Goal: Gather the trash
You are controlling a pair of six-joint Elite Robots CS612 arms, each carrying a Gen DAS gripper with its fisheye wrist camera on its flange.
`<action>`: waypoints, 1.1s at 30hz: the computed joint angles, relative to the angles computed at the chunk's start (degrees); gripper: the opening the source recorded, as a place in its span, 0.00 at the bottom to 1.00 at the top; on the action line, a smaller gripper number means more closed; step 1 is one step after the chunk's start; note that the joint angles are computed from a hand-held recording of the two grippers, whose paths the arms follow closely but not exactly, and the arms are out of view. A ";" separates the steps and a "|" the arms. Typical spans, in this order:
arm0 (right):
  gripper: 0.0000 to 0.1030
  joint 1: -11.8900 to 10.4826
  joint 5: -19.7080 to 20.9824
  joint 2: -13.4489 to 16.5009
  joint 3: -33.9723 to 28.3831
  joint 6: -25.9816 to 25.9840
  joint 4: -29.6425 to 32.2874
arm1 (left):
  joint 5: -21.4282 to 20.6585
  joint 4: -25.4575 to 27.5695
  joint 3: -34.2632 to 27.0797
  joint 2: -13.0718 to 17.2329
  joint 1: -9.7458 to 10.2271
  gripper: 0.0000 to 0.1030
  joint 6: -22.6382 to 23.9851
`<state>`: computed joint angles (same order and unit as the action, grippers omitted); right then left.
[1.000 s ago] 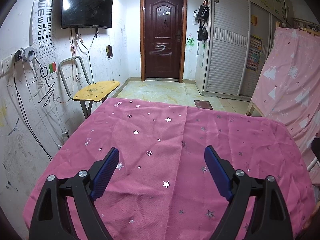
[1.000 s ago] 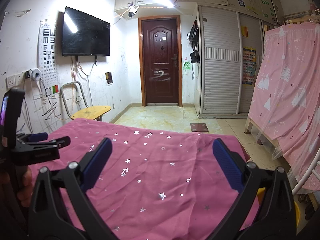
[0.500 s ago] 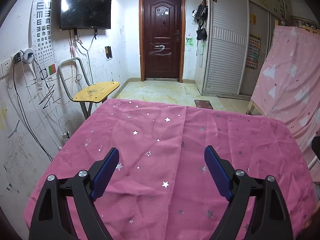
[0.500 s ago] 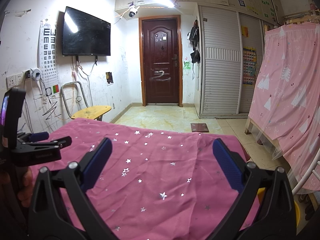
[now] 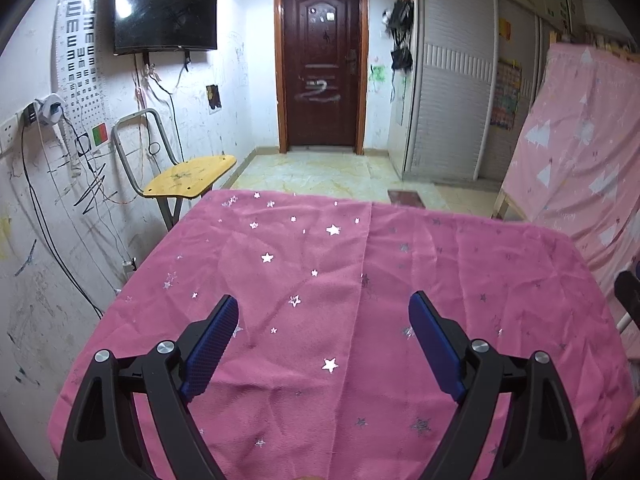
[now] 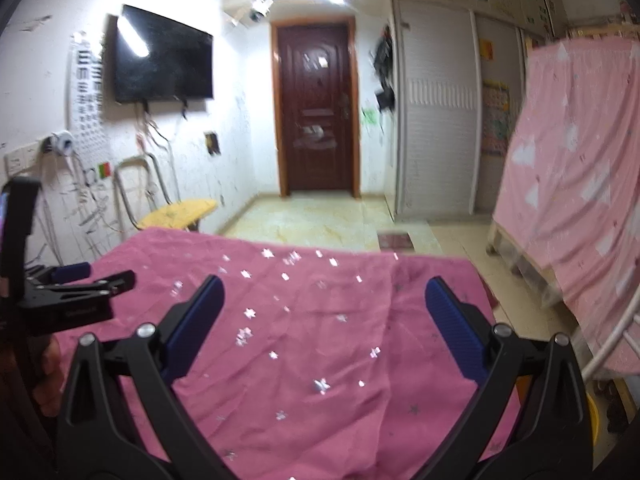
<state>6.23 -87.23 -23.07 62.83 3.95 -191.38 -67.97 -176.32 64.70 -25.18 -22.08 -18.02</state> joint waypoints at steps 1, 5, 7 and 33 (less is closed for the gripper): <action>0.94 -0.18 0.20 -0.14 -0.35 0.50 2.78 | -0.39 1.14 -0.42 0.07 0.16 0.79 0.27; 0.94 -0.57 -0.96 -0.33 -2.60 1.68 15.43 | -1.66 7.45 -2.71 0.45 1.13 0.83 0.97; 0.94 -0.69 -1.16 -0.24 -3.26 1.64 18.63 | -2.49 10.11 -3.78 0.70 1.84 0.84 0.72; 0.94 -1.03 -5.53 2.70 -11.22 2.47 36.57 | -8.75 23.75 -14.01 5.12 7.44 0.91 0.41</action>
